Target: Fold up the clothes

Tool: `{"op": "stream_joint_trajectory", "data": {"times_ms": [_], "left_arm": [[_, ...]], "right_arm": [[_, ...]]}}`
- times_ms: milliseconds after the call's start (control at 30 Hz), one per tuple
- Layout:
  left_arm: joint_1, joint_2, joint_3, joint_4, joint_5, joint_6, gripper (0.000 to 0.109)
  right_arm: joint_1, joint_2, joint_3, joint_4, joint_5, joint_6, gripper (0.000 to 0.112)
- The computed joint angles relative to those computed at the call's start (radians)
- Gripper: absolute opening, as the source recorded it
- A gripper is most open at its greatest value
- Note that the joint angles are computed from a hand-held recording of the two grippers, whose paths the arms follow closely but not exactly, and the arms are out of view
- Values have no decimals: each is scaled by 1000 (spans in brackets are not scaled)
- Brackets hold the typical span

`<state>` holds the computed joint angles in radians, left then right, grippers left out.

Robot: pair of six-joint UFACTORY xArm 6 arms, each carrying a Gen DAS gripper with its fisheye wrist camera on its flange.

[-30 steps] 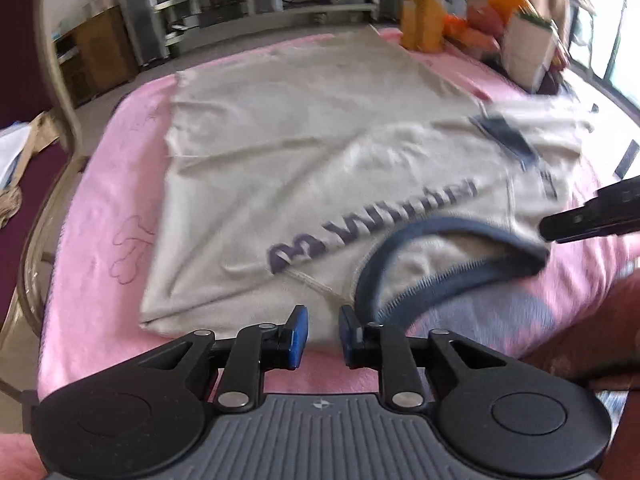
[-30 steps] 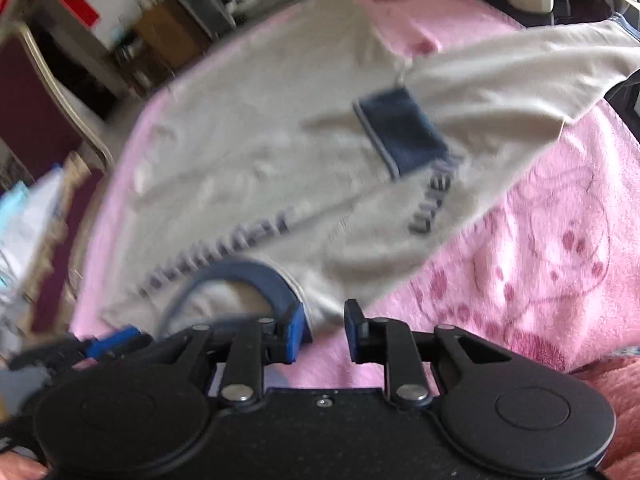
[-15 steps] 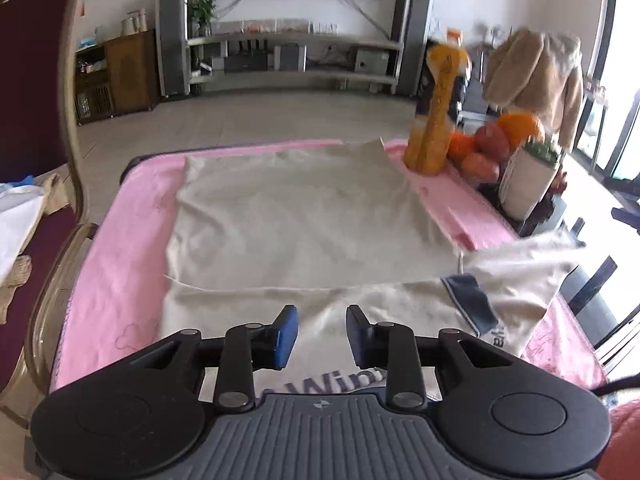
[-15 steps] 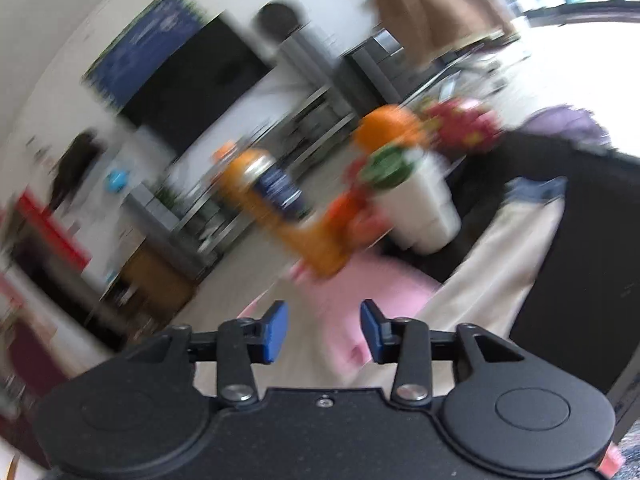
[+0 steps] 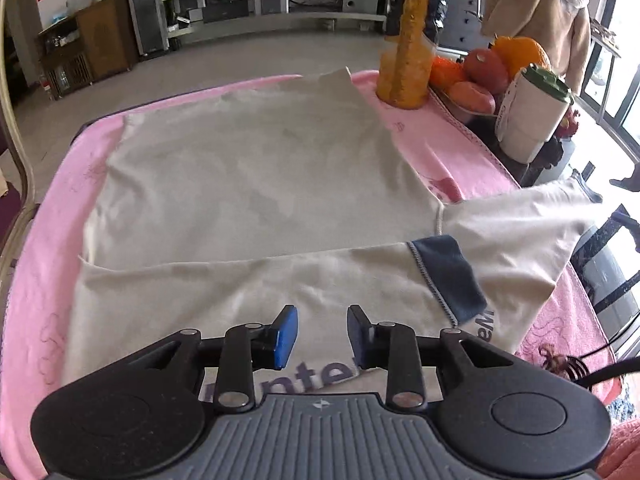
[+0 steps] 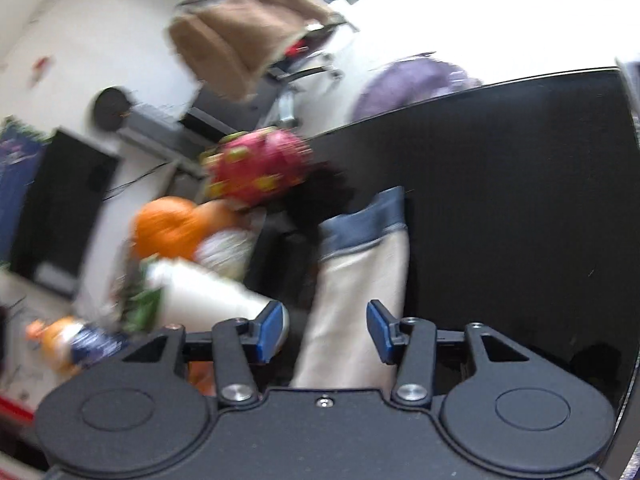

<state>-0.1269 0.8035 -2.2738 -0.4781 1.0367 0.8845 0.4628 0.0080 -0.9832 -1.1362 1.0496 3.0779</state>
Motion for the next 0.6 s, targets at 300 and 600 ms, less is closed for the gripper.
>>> {"op": "stream_joint_trajectory", "data": {"times_ms": [300,600], "left_arm": [[-21,0,32,50,-8,-19,33],[-20,4,32,52,14,-14,34]], "right_arm": [[-97,76,-36,143,11,-248,28],[-127,173,-140,165,80,-448,7]]}}
